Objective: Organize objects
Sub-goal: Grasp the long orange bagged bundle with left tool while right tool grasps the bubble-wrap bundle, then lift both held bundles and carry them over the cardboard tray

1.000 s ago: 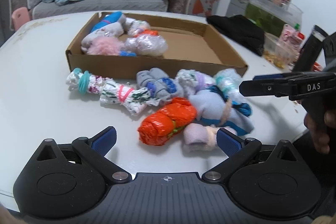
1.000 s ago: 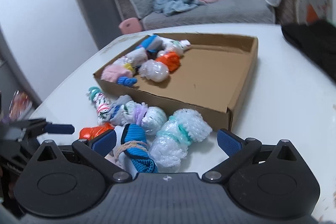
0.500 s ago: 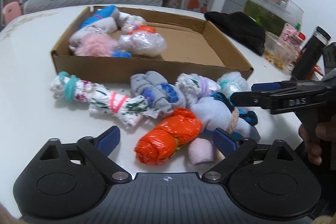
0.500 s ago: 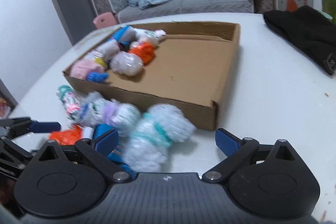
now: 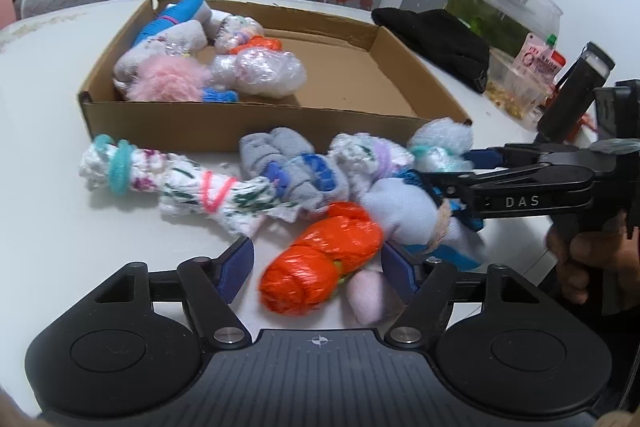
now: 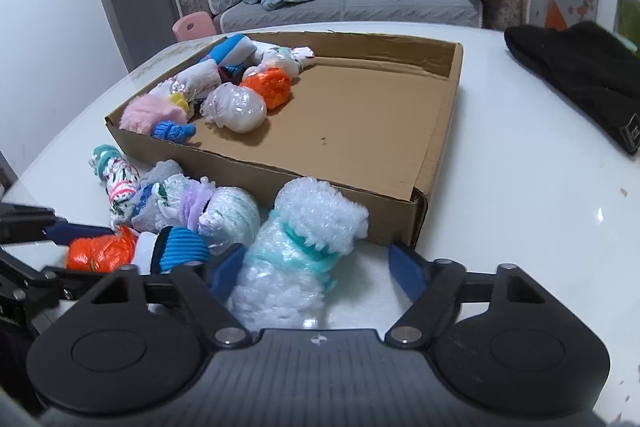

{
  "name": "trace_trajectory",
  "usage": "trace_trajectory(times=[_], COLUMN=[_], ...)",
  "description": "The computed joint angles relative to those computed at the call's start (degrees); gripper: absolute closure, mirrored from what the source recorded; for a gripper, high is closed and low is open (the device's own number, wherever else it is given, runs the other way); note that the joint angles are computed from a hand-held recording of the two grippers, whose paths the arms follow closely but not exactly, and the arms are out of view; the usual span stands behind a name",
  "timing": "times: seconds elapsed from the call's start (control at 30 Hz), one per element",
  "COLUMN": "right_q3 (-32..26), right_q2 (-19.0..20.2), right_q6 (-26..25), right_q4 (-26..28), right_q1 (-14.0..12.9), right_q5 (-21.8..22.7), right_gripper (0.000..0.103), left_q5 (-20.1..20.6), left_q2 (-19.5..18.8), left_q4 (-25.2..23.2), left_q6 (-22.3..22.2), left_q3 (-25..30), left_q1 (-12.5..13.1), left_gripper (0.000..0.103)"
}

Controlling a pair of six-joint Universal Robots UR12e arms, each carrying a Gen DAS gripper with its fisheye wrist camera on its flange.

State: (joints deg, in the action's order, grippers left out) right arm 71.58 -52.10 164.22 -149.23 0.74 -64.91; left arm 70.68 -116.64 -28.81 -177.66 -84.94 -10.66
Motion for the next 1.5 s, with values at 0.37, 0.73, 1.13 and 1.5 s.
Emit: trace_trajectory(times=[0.37,0.73,1.13,1.5], right_q3=[2.72,2.99,2.38,-8.25], right_q2=[-1.67,-1.73,-2.71,1.93], right_q6=[-3.89,-5.13,-1.86,-2.10], right_q4=[-2.11,-3.66,-6.09,-8.46], right_q1=[-0.91,-0.97,-2.91,-2.54], right_q5=[-2.30,-1.31,1.71,4.51], right_gripper=[0.051,0.065,0.065,0.065], left_q5=[4.05,5.29,5.79,6.55], left_q2=[0.12,0.35,2.55,-4.31], left_q4=[1.33,0.51,1.66,-0.06], left_q6=[2.88,4.42,6.18,10.97], left_q3=[-0.56,-0.41,-0.34,14.49], left_q1=[-0.35,-0.78,0.04,-1.17], left_gripper=[0.018,0.039,0.039,0.039])
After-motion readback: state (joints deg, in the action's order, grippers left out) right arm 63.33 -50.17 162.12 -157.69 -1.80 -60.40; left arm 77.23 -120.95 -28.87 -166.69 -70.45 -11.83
